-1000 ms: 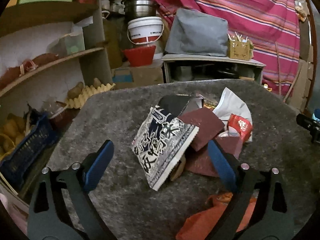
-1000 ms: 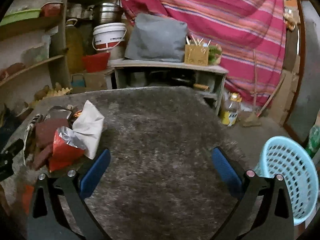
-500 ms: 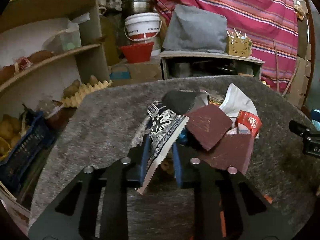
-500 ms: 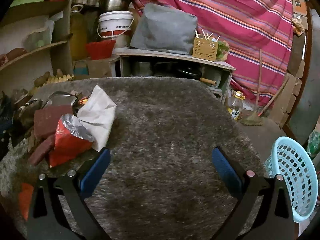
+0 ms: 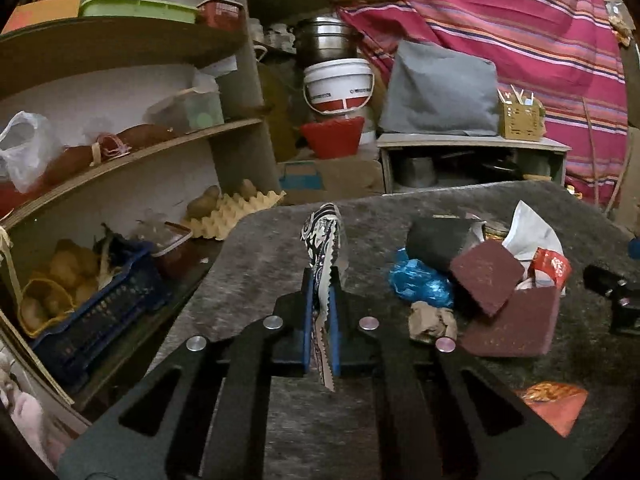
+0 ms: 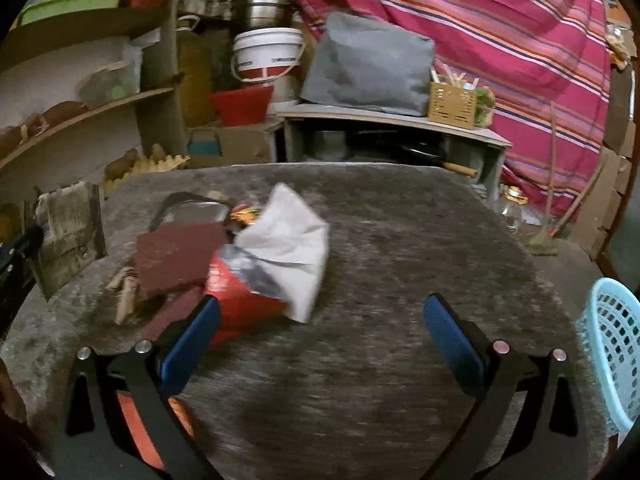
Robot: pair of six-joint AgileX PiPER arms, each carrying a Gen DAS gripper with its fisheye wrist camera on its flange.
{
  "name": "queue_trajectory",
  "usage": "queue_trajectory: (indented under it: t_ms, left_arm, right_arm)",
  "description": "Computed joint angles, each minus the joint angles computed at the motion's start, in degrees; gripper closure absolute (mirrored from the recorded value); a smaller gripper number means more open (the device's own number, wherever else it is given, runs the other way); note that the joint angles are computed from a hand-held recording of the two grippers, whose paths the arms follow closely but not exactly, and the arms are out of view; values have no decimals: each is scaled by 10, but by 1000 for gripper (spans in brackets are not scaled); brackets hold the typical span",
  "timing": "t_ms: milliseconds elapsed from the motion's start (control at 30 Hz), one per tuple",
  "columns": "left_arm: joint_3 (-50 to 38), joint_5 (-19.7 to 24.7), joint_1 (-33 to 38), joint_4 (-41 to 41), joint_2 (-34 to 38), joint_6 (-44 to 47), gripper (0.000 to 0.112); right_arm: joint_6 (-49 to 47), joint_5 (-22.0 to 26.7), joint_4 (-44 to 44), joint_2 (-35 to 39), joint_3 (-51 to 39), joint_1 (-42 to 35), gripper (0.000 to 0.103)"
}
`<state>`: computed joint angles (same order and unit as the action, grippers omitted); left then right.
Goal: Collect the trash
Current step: 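Reach into the trash pile and grasp the red snack bag with the right gripper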
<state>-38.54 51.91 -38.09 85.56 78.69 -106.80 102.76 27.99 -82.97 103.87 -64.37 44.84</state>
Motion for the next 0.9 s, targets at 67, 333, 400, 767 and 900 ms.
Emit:
queue_trajectory:
  t_ms: [67, 333, 400, 767, 900]
  left_arm:
    - [4, 2, 3, 4, -2, -2, 107]
    - [15, -9, 21, 10, 0, 0, 107]
    - [19, -15, 26, 12, -3, 0, 107]
    - [23, -20, 36, 17, -5, -7, 107]
    - [20, -16, 38, 16, -4, 0, 107]
  right_arm:
    - [-11, 1, 16, 15, -22, 8, 4]
    - [-93, 8, 123, 71, -98, 7, 4]
    - [-117, 1, 157, 86, -113, 1, 5]
    - [-212, -146, 264, 95, -106, -44, 55]
    - [-180, -165, 219, 82, -85, -49, 84]
